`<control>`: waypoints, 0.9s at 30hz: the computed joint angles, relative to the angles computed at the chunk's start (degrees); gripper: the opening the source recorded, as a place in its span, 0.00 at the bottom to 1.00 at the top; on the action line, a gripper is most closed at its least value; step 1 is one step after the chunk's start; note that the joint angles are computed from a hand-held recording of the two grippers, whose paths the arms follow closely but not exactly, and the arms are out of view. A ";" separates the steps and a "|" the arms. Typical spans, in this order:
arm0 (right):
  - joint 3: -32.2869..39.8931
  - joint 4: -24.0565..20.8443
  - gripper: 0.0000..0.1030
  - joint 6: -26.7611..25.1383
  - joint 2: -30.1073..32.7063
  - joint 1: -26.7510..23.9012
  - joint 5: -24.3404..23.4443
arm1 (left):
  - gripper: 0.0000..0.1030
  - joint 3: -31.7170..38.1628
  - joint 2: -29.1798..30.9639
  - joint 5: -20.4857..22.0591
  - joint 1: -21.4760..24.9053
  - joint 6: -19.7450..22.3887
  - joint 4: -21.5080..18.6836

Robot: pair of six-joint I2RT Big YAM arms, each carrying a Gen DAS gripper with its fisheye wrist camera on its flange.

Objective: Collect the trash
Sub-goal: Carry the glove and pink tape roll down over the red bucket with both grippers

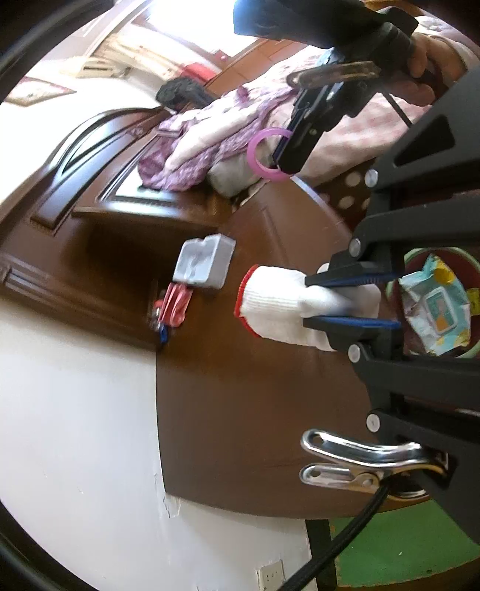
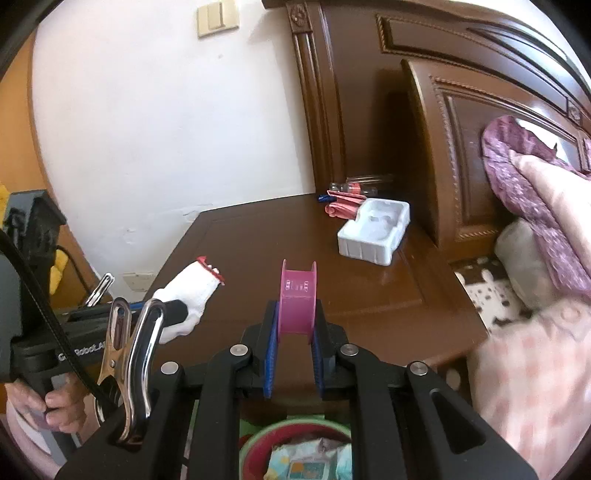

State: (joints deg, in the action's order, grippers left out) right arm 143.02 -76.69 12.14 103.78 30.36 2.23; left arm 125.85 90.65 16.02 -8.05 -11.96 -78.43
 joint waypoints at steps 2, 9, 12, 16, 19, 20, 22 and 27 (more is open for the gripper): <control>-5.13 1.42 0.16 0.49 -3.77 0.47 0.63 | 0.14 -2.89 -2.48 -0.07 -0.56 0.76 0.37; -21.57 5.21 0.16 3.43 -15.10 2.60 2.45 | 0.14 -12.59 -10.49 -0.53 -3.01 3.18 0.84; -28.51 7.30 0.16 5.16 -19.00 3.58 2.75 | 0.14 -17.51 -13.78 0.85 -4.22 4.07 1.43; -37.07 9.94 0.16 7.36 -23.09 5.01 3.90 | 0.14 -23.60 -16.97 0.25 -6.61 5.55 2.59; -42.83 11.94 0.16 9.41 -25.39 5.70 4.61 | 0.14 -28.13 -18.61 -0.55 -8.50 6.26 3.73; -45.07 12.65 0.16 10.46 -26.23 5.89 4.81 | 0.14 -29.45 -19.07 -1.15 -9.21 6.48 4.31; -47.98 13.32 0.16 12.01 -27.14 5.96 4.71 | 0.14 -32.26 -19.77 -2.54 -10.70 7.48 5.60; -53.91 15.57 0.16 15.71 -29.05 5.79 2.52 | 0.14 -37.15 -19.93 -2.86 -12.47 7.70 7.63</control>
State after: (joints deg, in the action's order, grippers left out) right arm 89.11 -61.12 27.85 74.74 36.15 4.75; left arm 88.70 70.73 13.16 -20.52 -4.26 -70.80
